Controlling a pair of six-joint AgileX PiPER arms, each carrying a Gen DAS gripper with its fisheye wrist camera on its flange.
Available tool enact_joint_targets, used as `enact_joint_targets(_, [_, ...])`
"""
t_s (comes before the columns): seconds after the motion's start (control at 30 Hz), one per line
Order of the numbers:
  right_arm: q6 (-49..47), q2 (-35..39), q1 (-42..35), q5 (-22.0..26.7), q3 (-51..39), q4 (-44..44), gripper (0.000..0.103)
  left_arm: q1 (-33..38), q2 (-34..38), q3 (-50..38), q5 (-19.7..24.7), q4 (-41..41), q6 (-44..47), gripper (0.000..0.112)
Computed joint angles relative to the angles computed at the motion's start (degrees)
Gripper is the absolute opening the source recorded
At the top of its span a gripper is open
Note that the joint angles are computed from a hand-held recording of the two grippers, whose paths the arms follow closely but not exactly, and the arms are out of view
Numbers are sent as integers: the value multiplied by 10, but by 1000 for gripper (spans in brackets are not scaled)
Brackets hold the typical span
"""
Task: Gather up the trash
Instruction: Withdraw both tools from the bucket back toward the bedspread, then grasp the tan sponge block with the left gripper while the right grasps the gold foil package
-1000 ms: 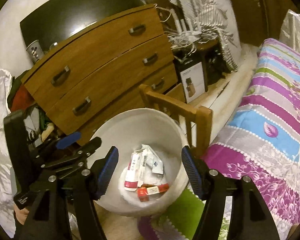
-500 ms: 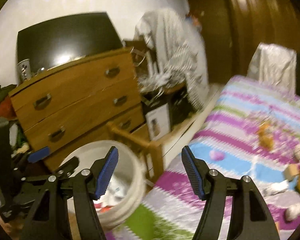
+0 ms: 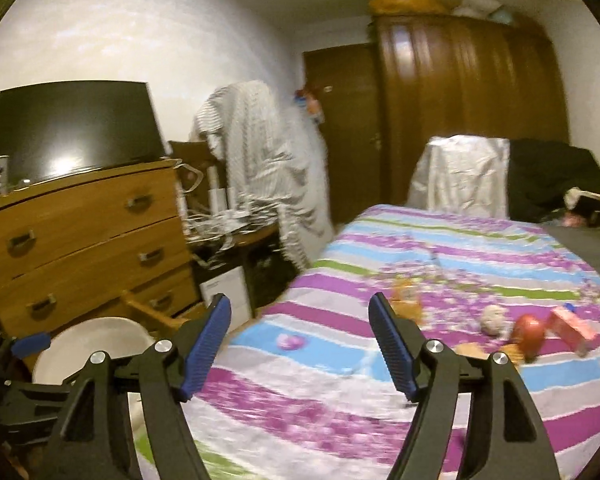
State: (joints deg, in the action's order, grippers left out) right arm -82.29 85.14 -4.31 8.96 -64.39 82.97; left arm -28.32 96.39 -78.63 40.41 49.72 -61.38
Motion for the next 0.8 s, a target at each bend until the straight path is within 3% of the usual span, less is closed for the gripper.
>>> enact_joint_targets(0.1, [-116, -8, -79, 35, 28, 100, 78, -33, 24, -7, -4, -16, -7, 94])
enact_joint_targets(0.23, [-104, 14, -200, 95, 32, 75, 79, -76, 58, -26, -9, -34, -3, 94])
enact_joint_targets(0.4, [-23, 98, -346, 168, -21, 0, 79, -132, 101, -55, -26, -47, 14, 94])
enact_joint_targets(0.57, [131, 219, -420, 248, -144, -135, 79, -162, 125, -66, -61, -60, 11, 94])
enact_joint_targets(0.7, [252, 299, -424, 314, -252, -230, 79, -171, 138, -77, -99, -93, 4, 94])
enact_joint_targets(0.8, [339, 349, -402, 367, -337, -291, 79, -185, 159, -101, -108, -74, -18, 94])
